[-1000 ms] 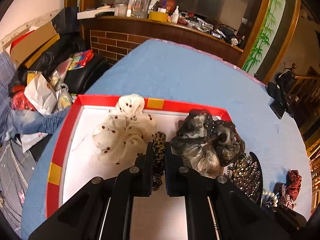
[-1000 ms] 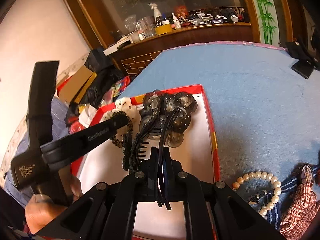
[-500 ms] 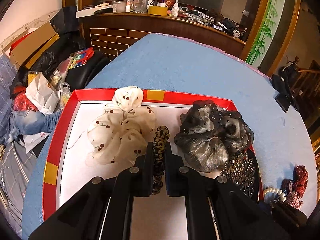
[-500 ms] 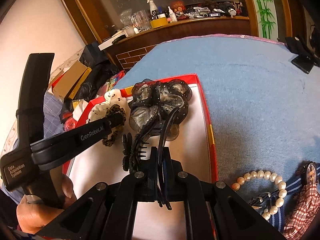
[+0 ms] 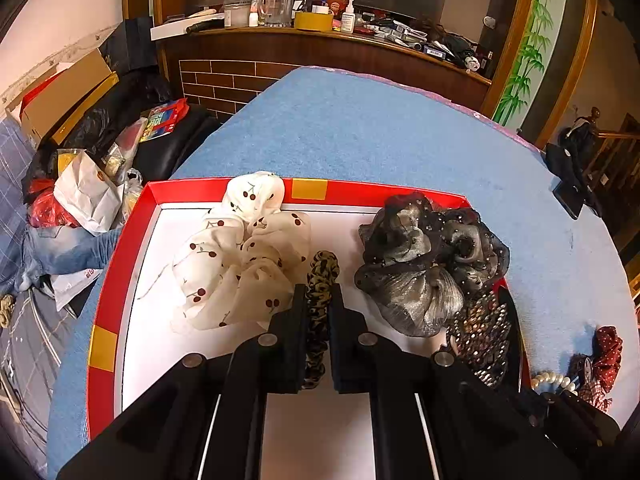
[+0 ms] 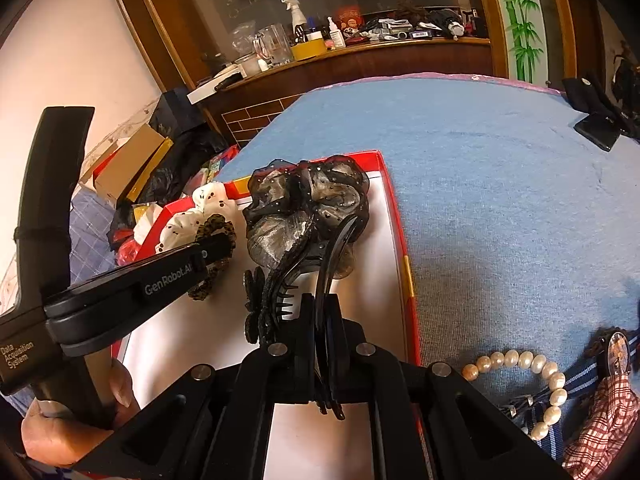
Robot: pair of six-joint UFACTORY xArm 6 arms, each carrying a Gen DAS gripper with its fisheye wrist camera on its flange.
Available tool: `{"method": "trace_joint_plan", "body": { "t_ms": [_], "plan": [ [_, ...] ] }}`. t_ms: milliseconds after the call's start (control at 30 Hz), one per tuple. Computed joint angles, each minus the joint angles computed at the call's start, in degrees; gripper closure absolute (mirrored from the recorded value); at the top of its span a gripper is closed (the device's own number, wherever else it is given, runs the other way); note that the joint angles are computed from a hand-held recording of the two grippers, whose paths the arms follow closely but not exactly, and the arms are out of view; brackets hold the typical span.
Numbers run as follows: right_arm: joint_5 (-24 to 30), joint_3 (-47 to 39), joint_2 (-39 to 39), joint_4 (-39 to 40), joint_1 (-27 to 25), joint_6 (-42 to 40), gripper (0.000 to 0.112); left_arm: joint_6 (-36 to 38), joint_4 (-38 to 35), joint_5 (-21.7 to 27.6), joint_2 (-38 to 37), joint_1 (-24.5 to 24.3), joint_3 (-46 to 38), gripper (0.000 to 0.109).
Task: Organize jewelry
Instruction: 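Lower the leopard-print hair tie into the box and open the left tool, then lower the black claw clip into the box with the right tool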
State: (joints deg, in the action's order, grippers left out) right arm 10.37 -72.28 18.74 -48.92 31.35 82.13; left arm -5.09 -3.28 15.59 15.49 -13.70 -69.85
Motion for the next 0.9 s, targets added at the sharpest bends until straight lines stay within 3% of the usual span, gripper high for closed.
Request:
{"method": "trace_joint_plan", "body": {
  "t_ms": [133,267,500,900],
  "plan": [
    [0.98,0.0,-0.76,-3.82,0.28,2.72,0.102,0.21,-0.24,0.13,-0.04,-0.01,-0.04,0.098],
    [1.02,0.19,-1.47,-7.29,0.3,5.69,0.102,1.45,-1.8,-0.28,-0.42,-0.07,0.38,0.084],
    [-0.4,1.26,-2.96,-11.29,-0.45,10.27,0.101,-0.25,0.12,-1.93,-1.02,-0.14,1.25,0.071],
    [-0.13,1.84,-4.35,-13.92,-0.84,14.17,0.096,1.39,-1.01,-7.4,-2.71,-0.74,3.69,0.063]
  ]
}}
